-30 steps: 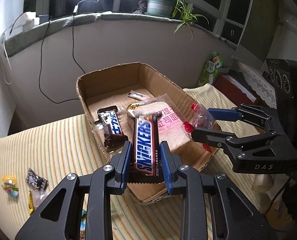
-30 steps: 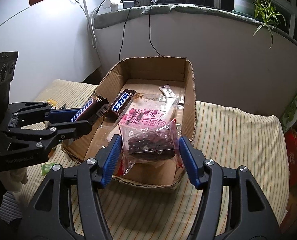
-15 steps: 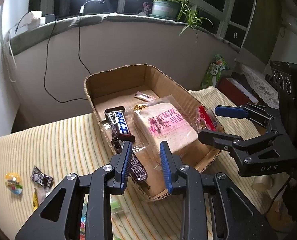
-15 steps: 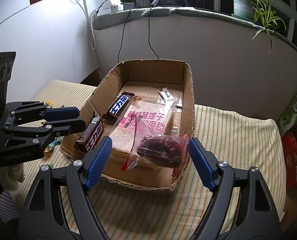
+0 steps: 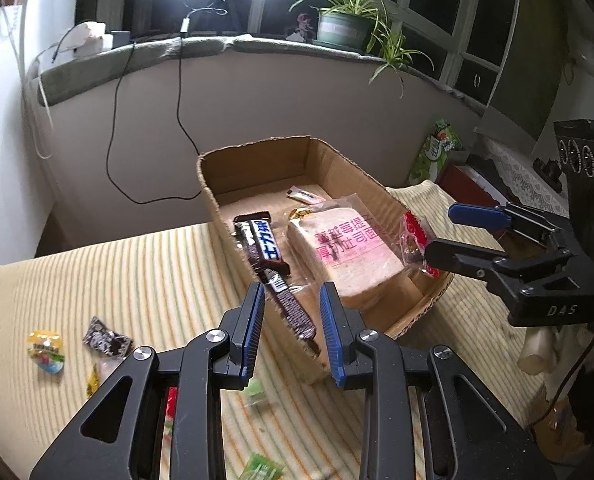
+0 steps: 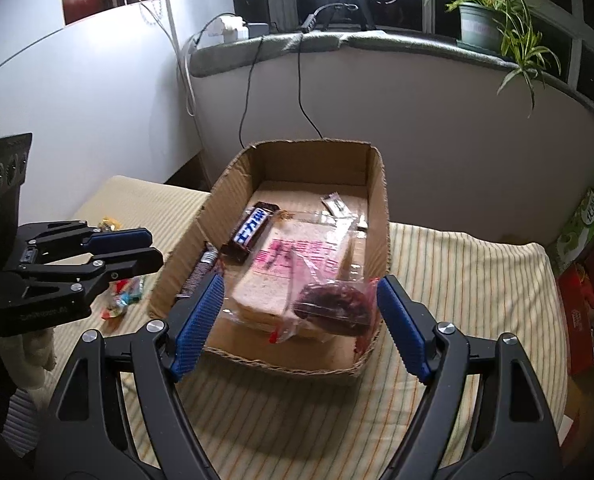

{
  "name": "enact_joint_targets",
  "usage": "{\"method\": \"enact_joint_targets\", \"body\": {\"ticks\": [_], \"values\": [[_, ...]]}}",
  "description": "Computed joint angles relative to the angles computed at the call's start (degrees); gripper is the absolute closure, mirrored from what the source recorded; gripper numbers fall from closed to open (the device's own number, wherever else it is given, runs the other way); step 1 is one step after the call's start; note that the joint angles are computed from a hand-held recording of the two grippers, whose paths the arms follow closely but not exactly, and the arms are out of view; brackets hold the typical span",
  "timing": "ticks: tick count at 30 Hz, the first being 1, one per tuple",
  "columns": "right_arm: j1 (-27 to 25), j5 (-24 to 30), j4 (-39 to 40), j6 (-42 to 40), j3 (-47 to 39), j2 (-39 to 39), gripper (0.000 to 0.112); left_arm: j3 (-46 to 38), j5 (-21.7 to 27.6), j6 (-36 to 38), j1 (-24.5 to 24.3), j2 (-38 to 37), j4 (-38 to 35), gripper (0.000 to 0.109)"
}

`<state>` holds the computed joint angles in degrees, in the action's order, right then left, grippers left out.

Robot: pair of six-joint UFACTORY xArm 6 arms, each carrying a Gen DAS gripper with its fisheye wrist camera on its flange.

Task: Organize snacks
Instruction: 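Move the left tool to the yellow-blue candy while the right tool approaches the green candy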

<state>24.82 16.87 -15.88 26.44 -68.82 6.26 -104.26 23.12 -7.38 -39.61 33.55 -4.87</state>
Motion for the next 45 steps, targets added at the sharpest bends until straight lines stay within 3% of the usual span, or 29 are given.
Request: {"method": "enact_joint_targets", "body": {"ticks": [9,11,22,24,27,33,45], "values": [[3.95,-0.95,2.54,-2.82,0.20,-0.75,0.031,11.37,-4.50,-3.93,2.38,-7.50,3.03,0.081],[5.31,-1.30,4.62,-5.00,0.35,-0.73,0.031,14.11,-5.61,-5.32,3.22,-9.26,3.92,0.076],[12.32,0.50,14.25,-15.86,-1.19,2.79,0.031,27.15,-9.72,-11.01,7.75,-17.29,7.11,0.076],[13.29,1.32,15.70,-17.61,-1.77,3.82,0.031,28.94,-10.13,-12.21,8.54,-18.30,8.11,0.067],[14.72,2.53,16.20,-19.00,-3.00,5.76,0.031,31.08,-10.62,-14.31,9.93,-19.28,9.70,0.064],[16.39,3.90,15.54,-19.29,-5.03,8.52,0.031,32.08,-10.11,-17.15,12.19,-19.01,12.30,0.064],[16.79,6.60,16.18,-19.83,-10.05,13.68,0.031,22.76,-5.58,-21.37,14.07,-10.19,20.13,0.057]]}}
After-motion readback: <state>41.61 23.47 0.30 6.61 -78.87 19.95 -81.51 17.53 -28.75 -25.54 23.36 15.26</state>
